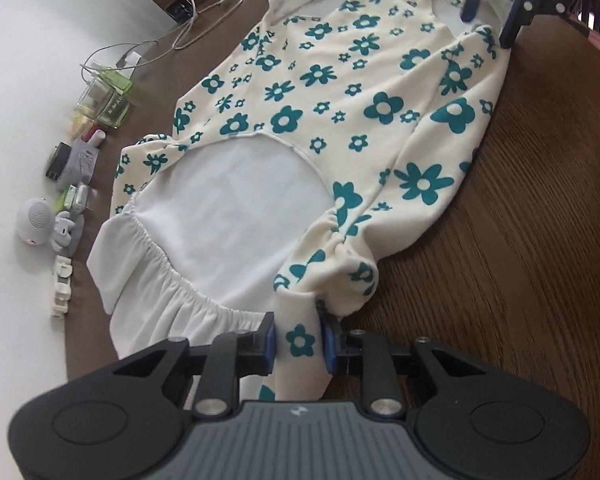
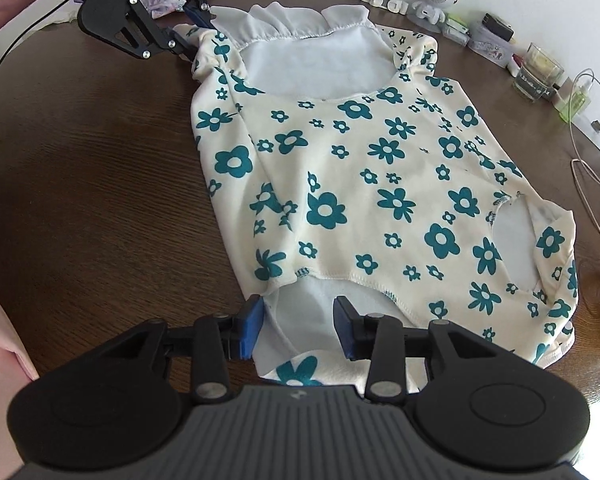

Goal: Fold clothes

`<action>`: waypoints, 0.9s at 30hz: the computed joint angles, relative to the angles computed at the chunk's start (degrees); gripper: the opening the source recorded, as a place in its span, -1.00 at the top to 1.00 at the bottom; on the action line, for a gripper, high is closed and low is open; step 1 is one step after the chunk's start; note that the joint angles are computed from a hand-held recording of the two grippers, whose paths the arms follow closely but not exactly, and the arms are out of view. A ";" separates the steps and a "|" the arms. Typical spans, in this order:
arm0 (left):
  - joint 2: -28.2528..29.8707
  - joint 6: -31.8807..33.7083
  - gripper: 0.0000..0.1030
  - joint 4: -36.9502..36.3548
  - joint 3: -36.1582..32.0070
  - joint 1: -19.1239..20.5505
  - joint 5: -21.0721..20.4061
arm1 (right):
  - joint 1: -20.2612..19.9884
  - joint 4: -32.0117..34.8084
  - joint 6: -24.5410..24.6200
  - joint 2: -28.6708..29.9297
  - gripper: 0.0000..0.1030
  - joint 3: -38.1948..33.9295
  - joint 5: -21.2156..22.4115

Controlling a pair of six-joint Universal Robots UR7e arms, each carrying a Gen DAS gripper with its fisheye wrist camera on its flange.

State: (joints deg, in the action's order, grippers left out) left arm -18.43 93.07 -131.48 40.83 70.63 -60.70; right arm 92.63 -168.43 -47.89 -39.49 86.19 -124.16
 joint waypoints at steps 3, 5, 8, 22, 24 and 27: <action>2.45 -6.65 0.69 8.54 -6.76 -0.10 0.98 | -0.26 1.17 1.06 -0.33 0.71 -0.18 0.84; 2.23 -7.34 0.93 9.51 -6.38 -0.29 1.61 | -0.29 0.81 0.26 -0.43 0.71 -0.01 0.50; 0.06 -2.24 0.95 2.08 0.50 -0.83 3.66 | -0.38 0.37 -1.70 -0.55 0.71 -0.02 -0.40; -13.33 3.42 0.96 -20.42 33.58 -4.58 16.61 | -2.05 2.89 -14.66 -1.87 0.71 -0.23 4.54; -15.68 1.38 0.96 -22.63 38.46 -5.13 18.50 | -2.02 4.43 -17.27 -1.79 0.71 -0.62 5.81; -19.45 -3.70 0.96 -23.83 45.42 -6.08 21.41 | -1.83 7.08 -21.35 -1.39 0.70 -1.49 7.74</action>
